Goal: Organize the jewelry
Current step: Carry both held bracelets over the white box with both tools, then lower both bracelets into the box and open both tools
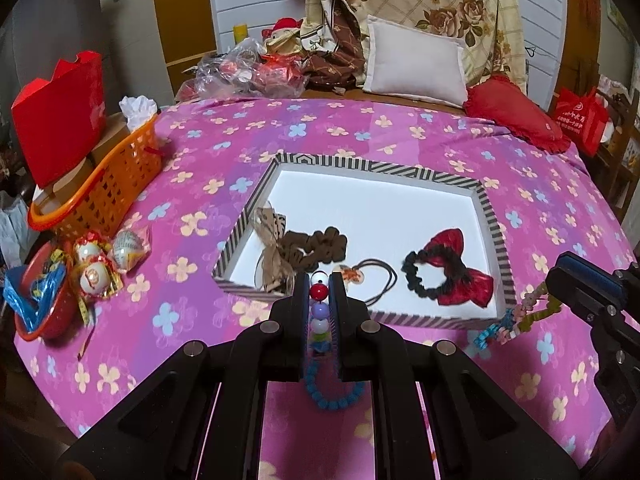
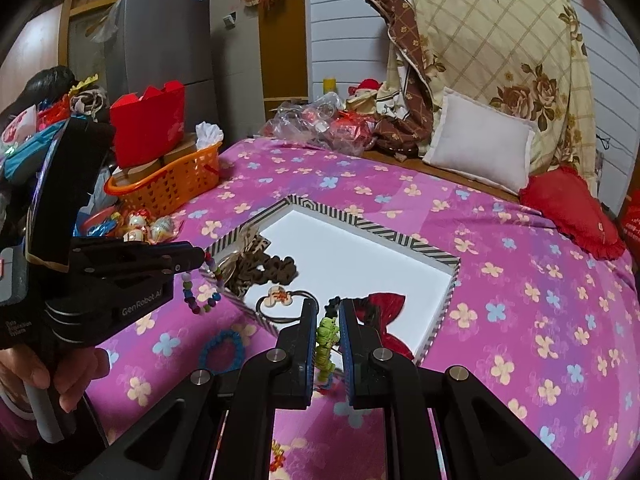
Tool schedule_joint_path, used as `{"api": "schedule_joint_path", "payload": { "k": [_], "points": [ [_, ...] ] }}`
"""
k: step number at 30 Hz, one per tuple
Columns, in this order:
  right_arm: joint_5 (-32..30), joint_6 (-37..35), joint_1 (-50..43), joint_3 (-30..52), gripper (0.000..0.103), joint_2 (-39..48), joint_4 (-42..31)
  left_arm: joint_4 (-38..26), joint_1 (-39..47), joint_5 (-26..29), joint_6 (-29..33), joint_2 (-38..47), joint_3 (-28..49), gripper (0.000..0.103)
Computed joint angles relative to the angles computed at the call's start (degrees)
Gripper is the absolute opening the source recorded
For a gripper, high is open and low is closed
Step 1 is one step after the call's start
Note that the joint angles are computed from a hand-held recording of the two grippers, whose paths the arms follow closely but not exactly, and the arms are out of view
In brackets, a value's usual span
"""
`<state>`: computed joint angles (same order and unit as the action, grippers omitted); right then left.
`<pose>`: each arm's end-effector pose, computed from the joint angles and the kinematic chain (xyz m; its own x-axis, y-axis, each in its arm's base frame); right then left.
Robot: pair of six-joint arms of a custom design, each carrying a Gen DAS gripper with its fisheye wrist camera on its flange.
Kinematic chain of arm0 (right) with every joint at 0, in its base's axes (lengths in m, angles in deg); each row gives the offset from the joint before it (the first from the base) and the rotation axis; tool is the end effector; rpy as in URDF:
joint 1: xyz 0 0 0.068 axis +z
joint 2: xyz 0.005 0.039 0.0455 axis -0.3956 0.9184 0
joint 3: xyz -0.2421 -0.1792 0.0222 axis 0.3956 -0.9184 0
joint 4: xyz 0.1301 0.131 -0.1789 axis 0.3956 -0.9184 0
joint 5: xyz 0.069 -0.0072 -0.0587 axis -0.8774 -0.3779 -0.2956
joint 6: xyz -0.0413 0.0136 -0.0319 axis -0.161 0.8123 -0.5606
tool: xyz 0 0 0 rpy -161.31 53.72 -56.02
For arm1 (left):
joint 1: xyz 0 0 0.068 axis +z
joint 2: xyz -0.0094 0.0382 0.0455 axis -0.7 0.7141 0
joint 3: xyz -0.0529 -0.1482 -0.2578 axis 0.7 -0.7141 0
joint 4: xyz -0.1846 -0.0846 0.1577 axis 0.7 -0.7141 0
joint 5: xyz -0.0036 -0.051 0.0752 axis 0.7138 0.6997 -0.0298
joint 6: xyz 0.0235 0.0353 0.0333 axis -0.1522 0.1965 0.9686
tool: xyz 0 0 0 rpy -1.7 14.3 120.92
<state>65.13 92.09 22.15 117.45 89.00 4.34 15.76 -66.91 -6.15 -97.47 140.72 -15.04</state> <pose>0.2548 0.2491 0.2613 -0.5456 -0.3170 -0.7757 -0.5112 0.8594 0.0084 0.2559 -0.0925 0.2530 -0.7339 -0.0594 -0.6767 -0.1119 0.9931 0.0341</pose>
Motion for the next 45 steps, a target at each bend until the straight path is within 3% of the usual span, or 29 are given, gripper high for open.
{"api": "schedule_joint_path", "payload": {
  "k": [29, 45],
  "points": [
    [-5.99, -1.15, -5.61, 14.48, 0.011, 13.09, -3.25, 1.61, 5.29, 1.65, 1.78, 14.12, 10.97, 0.008],
    [-10.89, 1.1, -8.25, 25.86, 0.011, 25.81, -6.57, 2.03, 6.79, 5.57, 1.08, 23.61, 17.68, 0.008]
  ]
}}
